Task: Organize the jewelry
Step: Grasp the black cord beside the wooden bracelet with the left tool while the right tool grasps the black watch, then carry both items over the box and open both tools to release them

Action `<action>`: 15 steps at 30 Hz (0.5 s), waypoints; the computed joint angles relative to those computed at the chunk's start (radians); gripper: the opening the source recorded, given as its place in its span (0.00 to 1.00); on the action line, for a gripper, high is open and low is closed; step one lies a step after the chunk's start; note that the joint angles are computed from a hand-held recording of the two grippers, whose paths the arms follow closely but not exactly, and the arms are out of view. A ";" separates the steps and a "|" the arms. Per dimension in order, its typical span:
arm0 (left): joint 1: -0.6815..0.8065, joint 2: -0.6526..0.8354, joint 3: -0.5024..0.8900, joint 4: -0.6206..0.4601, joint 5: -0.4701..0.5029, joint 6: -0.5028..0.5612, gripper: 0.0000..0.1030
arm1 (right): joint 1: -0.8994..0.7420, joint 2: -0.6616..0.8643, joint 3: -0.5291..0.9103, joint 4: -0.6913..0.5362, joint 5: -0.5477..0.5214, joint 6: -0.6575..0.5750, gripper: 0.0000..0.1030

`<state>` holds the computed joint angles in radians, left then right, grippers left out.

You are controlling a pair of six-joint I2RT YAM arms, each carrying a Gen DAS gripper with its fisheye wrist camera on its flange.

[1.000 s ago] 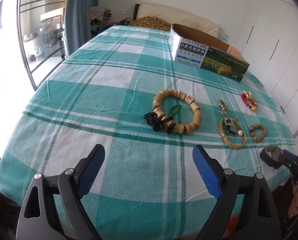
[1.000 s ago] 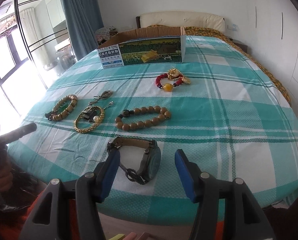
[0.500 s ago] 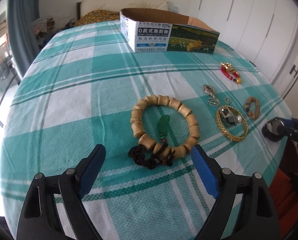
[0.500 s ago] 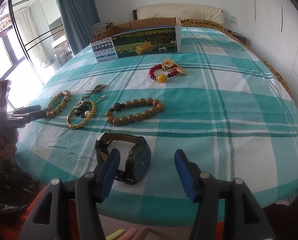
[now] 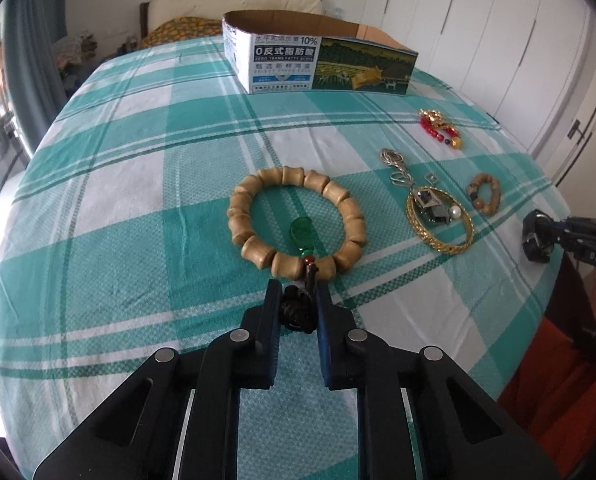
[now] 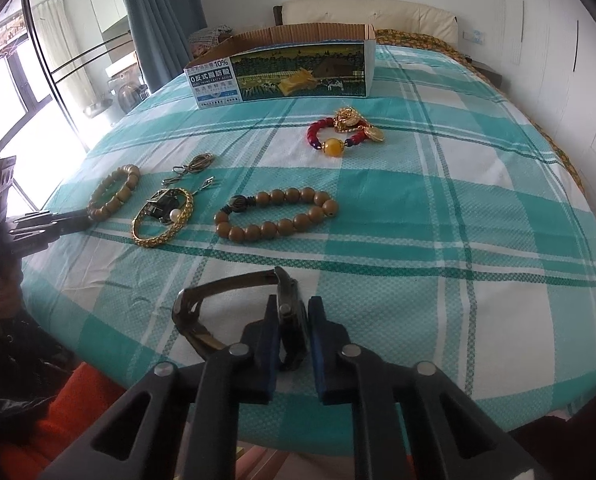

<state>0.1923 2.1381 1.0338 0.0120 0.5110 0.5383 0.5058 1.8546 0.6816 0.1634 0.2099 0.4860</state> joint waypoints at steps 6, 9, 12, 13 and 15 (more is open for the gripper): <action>0.013 -0.070 -0.036 0.015 0.056 -0.110 0.13 | -0.023 -0.046 -0.012 -0.015 -0.020 0.019 0.11; 0.001 -0.126 -0.044 0.002 0.068 -0.156 0.13 | -0.038 -0.072 0.000 -0.047 -0.028 0.010 0.11; -0.020 -0.186 -0.040 -0.022 0.076 -0.197 0.13 | -0.059 -0.099 0.023 -0.085 -0.043 -0.004 0.11; -0.028 -0.206 -0.037 -0.030 0.078 -0.210 0.13 | -0.067 -0.108 0.032 -0.097 -0.048 -0.012 0.11; -0.051 -0.244 -0.012 -0.062 0.071 -0.242 0.13 | -0.083 -0.129 0.059 -0.130 -0.055 -0.034 0.11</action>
